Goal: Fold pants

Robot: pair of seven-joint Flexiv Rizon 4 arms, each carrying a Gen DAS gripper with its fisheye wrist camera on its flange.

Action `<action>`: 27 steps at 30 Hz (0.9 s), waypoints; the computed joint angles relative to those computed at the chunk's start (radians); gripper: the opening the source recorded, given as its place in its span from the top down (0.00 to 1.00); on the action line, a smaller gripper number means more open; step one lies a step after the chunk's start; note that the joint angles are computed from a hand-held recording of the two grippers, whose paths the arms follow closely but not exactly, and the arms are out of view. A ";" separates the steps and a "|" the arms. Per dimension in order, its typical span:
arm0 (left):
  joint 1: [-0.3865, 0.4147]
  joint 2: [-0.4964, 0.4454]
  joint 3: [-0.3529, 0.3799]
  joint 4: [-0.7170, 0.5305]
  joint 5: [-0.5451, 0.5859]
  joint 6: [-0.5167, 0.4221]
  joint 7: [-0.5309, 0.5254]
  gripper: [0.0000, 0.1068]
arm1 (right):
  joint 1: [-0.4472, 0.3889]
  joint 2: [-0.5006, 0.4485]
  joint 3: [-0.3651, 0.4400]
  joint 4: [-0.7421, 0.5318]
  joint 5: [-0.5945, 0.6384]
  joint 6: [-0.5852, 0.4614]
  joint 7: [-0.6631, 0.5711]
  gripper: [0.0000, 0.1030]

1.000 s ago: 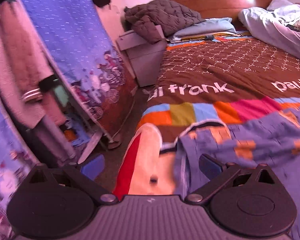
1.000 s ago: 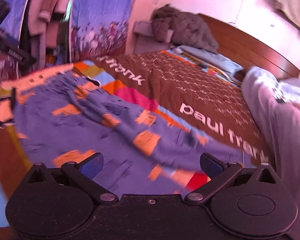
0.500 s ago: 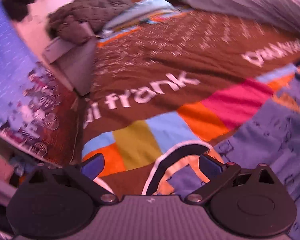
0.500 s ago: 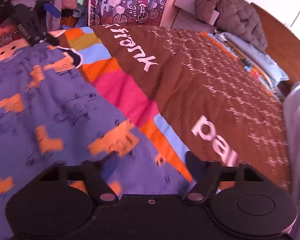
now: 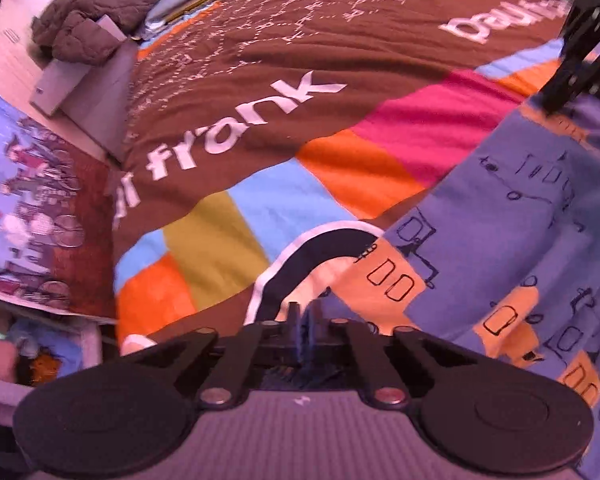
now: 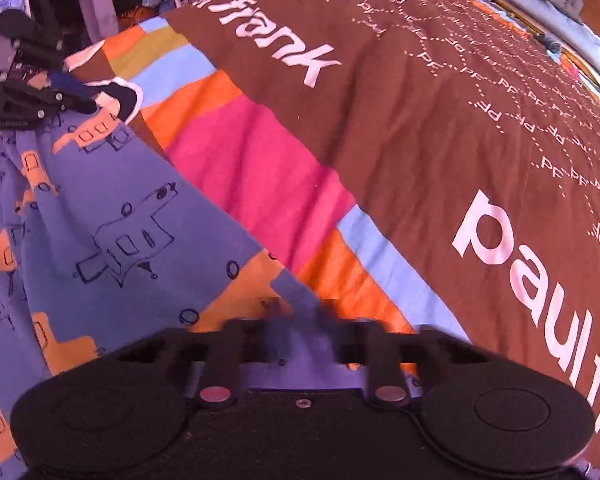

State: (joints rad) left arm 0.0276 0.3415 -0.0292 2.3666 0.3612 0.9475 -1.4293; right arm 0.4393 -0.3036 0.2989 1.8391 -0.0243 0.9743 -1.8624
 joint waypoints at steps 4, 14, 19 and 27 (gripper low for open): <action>0.034 0.031 -0.049 -0.019 0.096 0.013 -0.109 1.00 | 0.033 0.033 -0.025 0.061 -0.090 0.085 0.062 0.99; 0.123 -0.027 -0.081 -0.045 0.250 0.119 -0.361 1.00 | 0.220 -0.009 -0.350 0.196 -0.712 0.467 0.694 0.99; 0.095 -0.012 -0.052 -0.035 0.275 0.127 -0.379 1.00 | 0.231 -0.031 -0.393 0.217 -0.889 0.501 0.857 0.98; 0.052 0.184 0.008 0.057 0.149 0.183 -0.286 1.00 | 0.171 0.127 -0.543 0.271 -1.544 0.709 1.403 0.98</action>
